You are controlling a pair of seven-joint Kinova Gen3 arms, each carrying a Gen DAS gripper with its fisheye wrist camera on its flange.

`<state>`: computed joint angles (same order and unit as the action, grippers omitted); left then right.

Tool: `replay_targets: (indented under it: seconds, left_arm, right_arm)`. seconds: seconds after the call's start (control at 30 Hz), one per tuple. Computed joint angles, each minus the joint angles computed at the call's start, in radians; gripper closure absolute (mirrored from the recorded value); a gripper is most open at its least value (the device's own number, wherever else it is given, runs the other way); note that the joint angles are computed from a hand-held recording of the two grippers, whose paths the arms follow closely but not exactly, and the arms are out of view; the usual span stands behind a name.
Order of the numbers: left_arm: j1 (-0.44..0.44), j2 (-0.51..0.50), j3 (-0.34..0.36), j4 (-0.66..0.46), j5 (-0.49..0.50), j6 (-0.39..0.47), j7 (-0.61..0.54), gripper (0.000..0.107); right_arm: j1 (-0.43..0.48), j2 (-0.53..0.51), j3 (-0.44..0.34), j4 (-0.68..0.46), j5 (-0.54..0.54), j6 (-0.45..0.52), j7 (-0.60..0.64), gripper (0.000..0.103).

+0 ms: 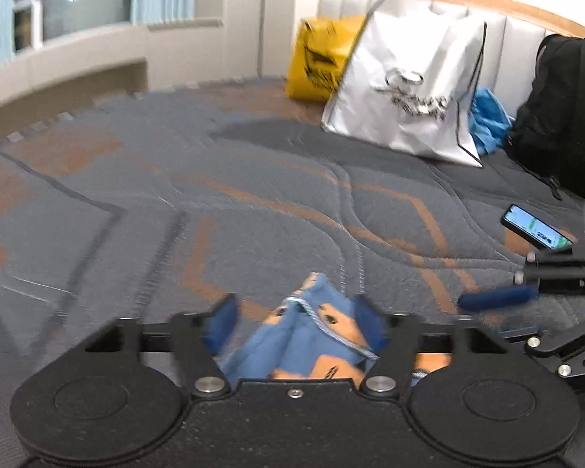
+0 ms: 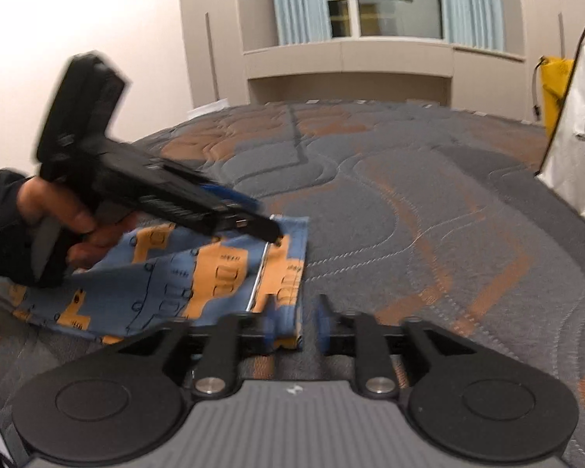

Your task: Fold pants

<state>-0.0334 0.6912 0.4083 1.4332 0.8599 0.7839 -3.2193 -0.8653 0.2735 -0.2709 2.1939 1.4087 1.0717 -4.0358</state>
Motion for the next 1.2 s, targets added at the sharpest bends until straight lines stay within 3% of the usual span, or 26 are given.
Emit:
replay_targets:
  seconds: [0.03,0.07,0.13,0.23,0.3,0.37,0.43,0.53,0.63,0.7,0.8,0.9,0.97,1.03,1.13,1.2]
  left_arm:
    - [-0.036,-0.016,0.024,0.038,0.024,-0.027,-0.041,0.023]
    - [-0.061,-0.037,0.03,0.077,0.056,-0.051,-0.081,0.018]
    - [-0.105,-0.088,0.028,0.17,0.128,-0.121,-0.163,0.014]
    - [-0.239,-0.139,0.102,0.302,0.18,-0.23,-0.285,0.009]
    - [-0.309,-0.158,0.117,0.363,0.205,-0.264,-0.366,0.009]
    - [-0.34,-0.184,0.061,0.404,0.257,-0.255,-0.447,0.009]
    - [-0.378,-0.201,-0.015,0.425,0.334,-0.186,-0.518,0.009]
    - [-0.424,-0.201,-0.115,0.393,0.37,-0.068,-0.51,0.005]
    - [-0.446,-0.179,-0.173,0.316,0.384,-0.038,-0.453,0.005]
    - [-0.406,-0.154,-0.237,0.227,0.359,-0.03,-0.371,0.005]
    - [-0.376,-0.087,-0.257,0.088,0.316,-0.039,-0.249,0.005]
    - [-0.306,-0.023,-0.343,-0.051,0.272,0.008,-0.127,0.005]
    - [-0.333,0.008,-0.322,-0.116,0.215,0.047,-0.095,0.005]
    - [-0.415,0.013,-0.238,-0.106,0.196,0.022,-0.127,0.005]
    - [-0.554,-0.008,-0.145,-0.007,0.271,-0.043,-0.249,0.005]
    - [-0.618,-0.012,-0.135,0.039,0.352,-0.06,-0.306,0.005]
  right_arm:
    - [-0.005,0.006,0.002,-0.005,0.002,0.017,-0.008,0.041]
    - [-0.001,0.018,-0.002,-0.019,0.005,0.028,-0.011,0.035]
    - [0.057,0.036,-0.059,-0.053,-0.007,0.041,0.027,0.029]
    - [0.16,0.095,-0.182,-0.141,-0.088,0.118,0.149,0.014]
    - [0.156,0.152,-0.195,-0.212,-0.161,0.194,0.23,0.012]
    - [0.107,0.166,-0.142,-0.259,-0.237,0.215,0.31,0.007]
    - [0.034,0.164,-0.052,-0.295,-0.306,0.214,0.345,0.007]
    - [-0.076,0.174,0.062,-0.333,-0.316,0.229,0.327,0.004]
    - [-0.156,0.158,0.175,-0.322,-0.205,0.12,0.27,0.0]
    - [-0.131,0.168,0.179,-0.346,-0.124,0.038,0.263,0.0]
    - [-0.069,0.217,0.171,-0.407,-0.008,-0.084,0.268,0.0]
    - [-0.075,0.283,0.244,-0.515,0.022,-0.205,0.306,0.0]
    - [-0.034,0.312,0.236,-0.572,0.073,-0.286,0.316,0.0]
    - [0.058,0.335,0.176,-0.641,0.114,-0.367,0.371,0.0]
    - [0.185,0.397,0.105,-0.775,0.115,-0.489,0.493,0.004]
    - [0.277,0.451,0.033,-0.868,0.127,-0.571,0.575,0.012]
